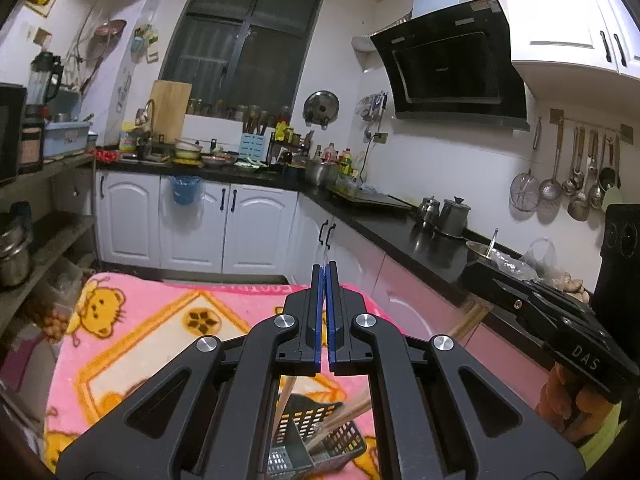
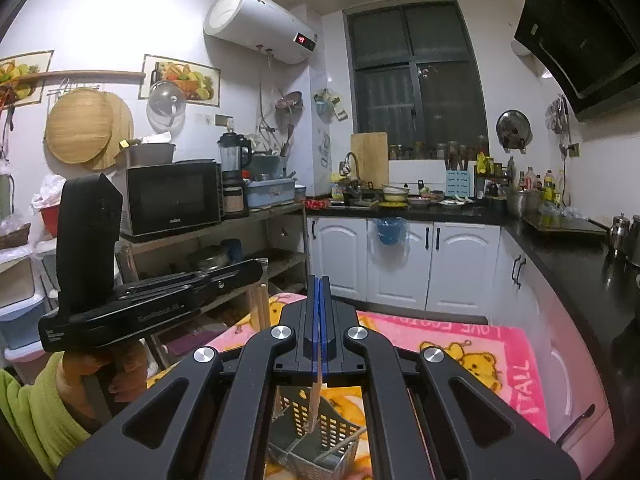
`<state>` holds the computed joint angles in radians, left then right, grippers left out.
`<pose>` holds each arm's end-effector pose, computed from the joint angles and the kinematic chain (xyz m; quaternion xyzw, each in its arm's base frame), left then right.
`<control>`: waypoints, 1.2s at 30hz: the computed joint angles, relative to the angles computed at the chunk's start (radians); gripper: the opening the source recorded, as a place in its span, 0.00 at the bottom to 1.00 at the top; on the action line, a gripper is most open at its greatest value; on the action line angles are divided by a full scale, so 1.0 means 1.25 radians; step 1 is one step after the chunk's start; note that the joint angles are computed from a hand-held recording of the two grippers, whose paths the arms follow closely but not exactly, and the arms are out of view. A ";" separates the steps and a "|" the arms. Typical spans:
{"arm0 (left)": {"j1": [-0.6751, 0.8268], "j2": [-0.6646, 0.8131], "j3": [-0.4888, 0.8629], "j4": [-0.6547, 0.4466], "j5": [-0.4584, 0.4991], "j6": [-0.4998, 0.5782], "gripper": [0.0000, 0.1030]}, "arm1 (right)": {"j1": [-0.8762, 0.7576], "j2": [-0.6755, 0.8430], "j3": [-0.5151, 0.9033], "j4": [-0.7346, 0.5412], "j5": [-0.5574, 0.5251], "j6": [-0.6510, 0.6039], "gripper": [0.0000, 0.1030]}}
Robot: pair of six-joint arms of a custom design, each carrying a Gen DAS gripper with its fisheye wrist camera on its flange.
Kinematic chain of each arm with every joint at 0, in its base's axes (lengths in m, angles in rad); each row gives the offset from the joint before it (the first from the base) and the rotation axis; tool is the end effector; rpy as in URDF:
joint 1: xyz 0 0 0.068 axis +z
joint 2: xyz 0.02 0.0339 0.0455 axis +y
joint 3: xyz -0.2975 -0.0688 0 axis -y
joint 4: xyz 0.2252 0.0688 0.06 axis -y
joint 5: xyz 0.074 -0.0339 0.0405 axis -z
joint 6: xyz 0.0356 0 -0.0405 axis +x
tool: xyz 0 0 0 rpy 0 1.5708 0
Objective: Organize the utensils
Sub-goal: 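Lift the left tool's chopstick into the caddy while the right tool lowers its chopstick in, then open the left tool over the caddy while the right tool releases its chopstick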
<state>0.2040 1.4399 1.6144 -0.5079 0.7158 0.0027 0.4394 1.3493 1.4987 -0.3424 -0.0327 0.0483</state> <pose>0.2866 0.0354 0.4736 0.1255 0.7796 -0.2278 0.5698 0.2492 0.1184 0.4756 -0.1602 0.7551 0.1657 0.6137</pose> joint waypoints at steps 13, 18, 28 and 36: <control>-0.006 0.023 -0.054 0.021 0.008 -0.015 0.00 | -0.033 0.007 -0.070 0.014 -0.021 0.031 0.01; -0.008 0.029 -0.079 0.026 0.005 -0.014 0.00 | -0.040 0.006 -0.106 0.027 -0.027 0.049 0.01; -0.012 0.041 -0.109 -0.003 0.007 0.013 0.00 | -0.047 0.021 -0.133 0.025 -0.043 0.076 0.01; -0.012 0.042 -0.140 -0.012 -0.003 0.036 0.00 | -0.053 0.020 -0.150 0.018 -0.038 0.084 0.01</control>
<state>0.1892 1.4926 1.4398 -0.5228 0.7122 0.0481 0.3731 1.3747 1.3108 -0.3194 -0.0797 0.1538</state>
